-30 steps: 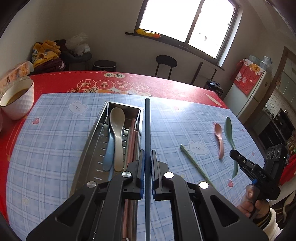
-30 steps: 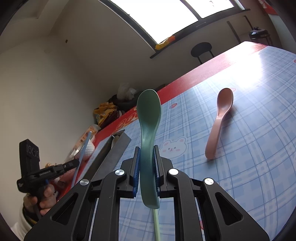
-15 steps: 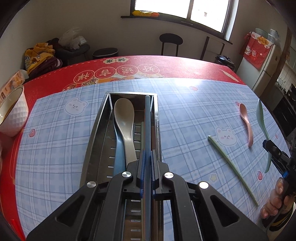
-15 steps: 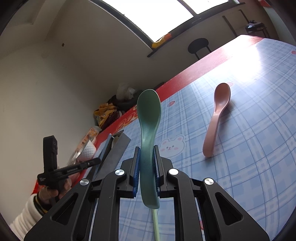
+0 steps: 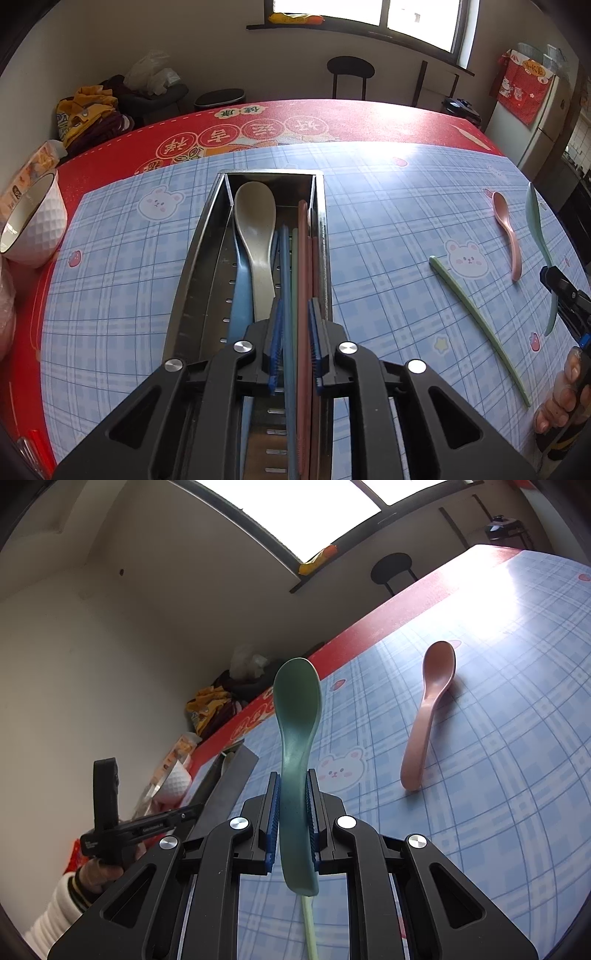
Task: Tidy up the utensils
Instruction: 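Lower the blue chopstick into the steel tray and open the left tool, then lower the green spoon into the steel tray and open the right tool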
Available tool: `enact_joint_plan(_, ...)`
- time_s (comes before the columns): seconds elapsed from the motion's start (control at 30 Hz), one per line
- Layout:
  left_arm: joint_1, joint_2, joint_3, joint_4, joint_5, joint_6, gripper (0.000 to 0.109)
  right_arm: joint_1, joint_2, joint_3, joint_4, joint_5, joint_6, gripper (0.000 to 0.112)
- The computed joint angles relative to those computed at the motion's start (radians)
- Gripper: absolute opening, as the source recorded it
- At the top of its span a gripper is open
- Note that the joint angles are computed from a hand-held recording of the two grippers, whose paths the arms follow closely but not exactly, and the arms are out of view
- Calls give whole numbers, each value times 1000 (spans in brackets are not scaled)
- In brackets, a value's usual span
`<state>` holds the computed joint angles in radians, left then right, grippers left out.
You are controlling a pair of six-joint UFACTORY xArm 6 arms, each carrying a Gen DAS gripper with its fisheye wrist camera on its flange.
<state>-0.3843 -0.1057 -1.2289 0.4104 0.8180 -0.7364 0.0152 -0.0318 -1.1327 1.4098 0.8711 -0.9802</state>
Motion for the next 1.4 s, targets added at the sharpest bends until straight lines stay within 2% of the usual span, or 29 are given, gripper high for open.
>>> enact_joint_plan(0.1, -5, -49, 45, 40, -39, -40, 38, -3, 3, -2, 1, 2, 2, 14)
enact_joint_plan(0.13, -12, -70, 64, 67, -52, -61, 49, -5, 4, -2, 2, 4, 3, 14)
enact_joint_plan(0.27, -63, -148, 133, 252, -51, -142, 81, -20, 22, -12, 14, 42, 12, 14)
enact_joint_plan(0.37, -101, -201, 187, 403, -29, -221, 96, -31, 32, -15, 36, 60, 12, 14)
enact_joint_plan(0.47, -106, -252, 240, 462, -36, -257, 97, -36, 33, -10, 60, 67, 1, 14)
enact_joint_plan(0.6, -83, -336, 334, 500, -90, -316, 97, -37, 31, -4, 88, 73, -23, 14)
enact_joint_plan(0.77, -18, -426, 440, 553, -210, -441, 97, -5, 12, 1, 46, 21, -38, 14)
enact_joint_plan(0.87, 26, -469, 495, 605, -332, -536, 97, 18, 4, 1, 10, -38, -17, 14)
enact_joint_plan(0.93, 43, -488, 520, 663, -387, -596, 97, 39, 6, -7, -82, -113, 81, 16)
enact_joint_plan(1.03, 71, -501, 547, 676, -463, -612, 97, 54, 45, -71, -316, -106, 240, 16)
enact_joint_plan(1.17, 85, -496, 558, 580, -493, -544, 97, 104, 55, -113, -594, -157, 295, 16)
enact_joint_plan(1.4, 100, -529, 583, 581, -526, -570, 97, 162, 85, -150, -874, -133, 338, 18)
